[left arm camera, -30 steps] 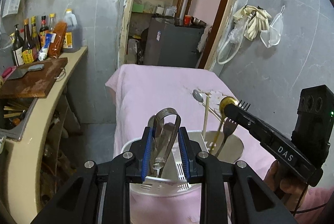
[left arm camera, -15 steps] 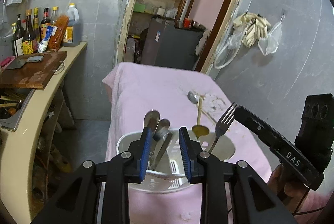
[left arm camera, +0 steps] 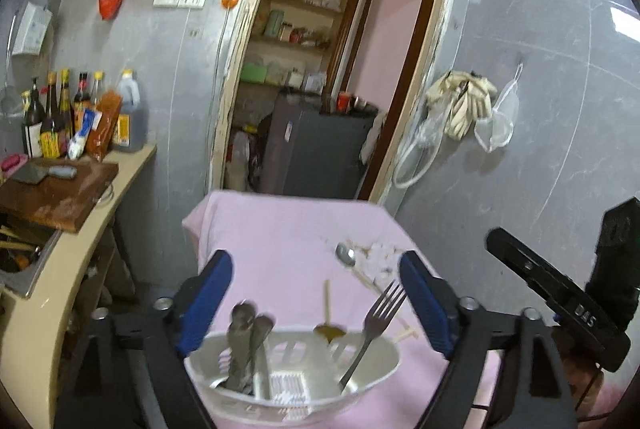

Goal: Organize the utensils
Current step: 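Open both tools over the caddy and pull them back, then grasp a wooden chopstick with the left tool while the right tool grasps the steel spoon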

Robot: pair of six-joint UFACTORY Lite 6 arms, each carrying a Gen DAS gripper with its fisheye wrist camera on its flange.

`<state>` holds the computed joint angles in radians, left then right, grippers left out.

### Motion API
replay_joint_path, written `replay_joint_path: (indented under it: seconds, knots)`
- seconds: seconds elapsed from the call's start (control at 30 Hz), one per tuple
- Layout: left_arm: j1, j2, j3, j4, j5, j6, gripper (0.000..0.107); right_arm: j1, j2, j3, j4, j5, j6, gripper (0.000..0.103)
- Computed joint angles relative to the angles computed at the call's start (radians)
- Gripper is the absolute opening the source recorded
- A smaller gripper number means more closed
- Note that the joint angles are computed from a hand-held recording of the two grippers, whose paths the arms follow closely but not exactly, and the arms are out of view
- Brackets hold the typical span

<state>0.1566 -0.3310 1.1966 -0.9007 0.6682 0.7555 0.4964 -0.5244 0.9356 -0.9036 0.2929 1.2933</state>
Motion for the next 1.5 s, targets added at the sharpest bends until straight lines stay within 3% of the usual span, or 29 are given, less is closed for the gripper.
replay_joint_path:
  seconds: [0.13,0.27,0.43,0.6,0.8,0.97,1.3,1.5]
  knots:
    - [-0.139,-0.006,0.011,0.113,-0.161,-0.149,0.102,-0.061,-0.069,0.033,0.060,0.093,-0.132,0.085]
    - [-0.335,0.022,0.053,0.510,-0.296,-0.563,0.103,-0.219,-0.126,0.076,0.349,0.103,-0.517,0.100]
    - [-0.524,0.081,0.080,1.025,-0.399,-1.086,0.103,-0.455,-0.124,0.156,0.767,0.109,-1.041,0.102]
    - [-0.669,0.163,0.150,1.547,-0.367,-1.607,0.103,-0.705,-0.069,0.210,1.261,0.137,-1.564,0.102]
    - [-0.850,0.313,0.253,2.112,-0.177,-2.172,0.103,-0.990,0.054,0.234,1.856,0.275,-2.192,0.102]
    - [-0.909,0.476,0.400,2.127,-0.072,-2.207,0.103,-1.139,0.234,0.271,2.142,0.431,-2.519,0.102]
    - [-0.934,0.836,0.756,2.037,0.034,-2.190,0.103,-1.221,0.650,0.451,2.277,0.581,-2.736,0.102]
    - [-0.948,0.966,0.835,2.085,0.128,-2.271,0.103,-1.205,0.833,0.487,2.405,0.620,-2.893,0.102]
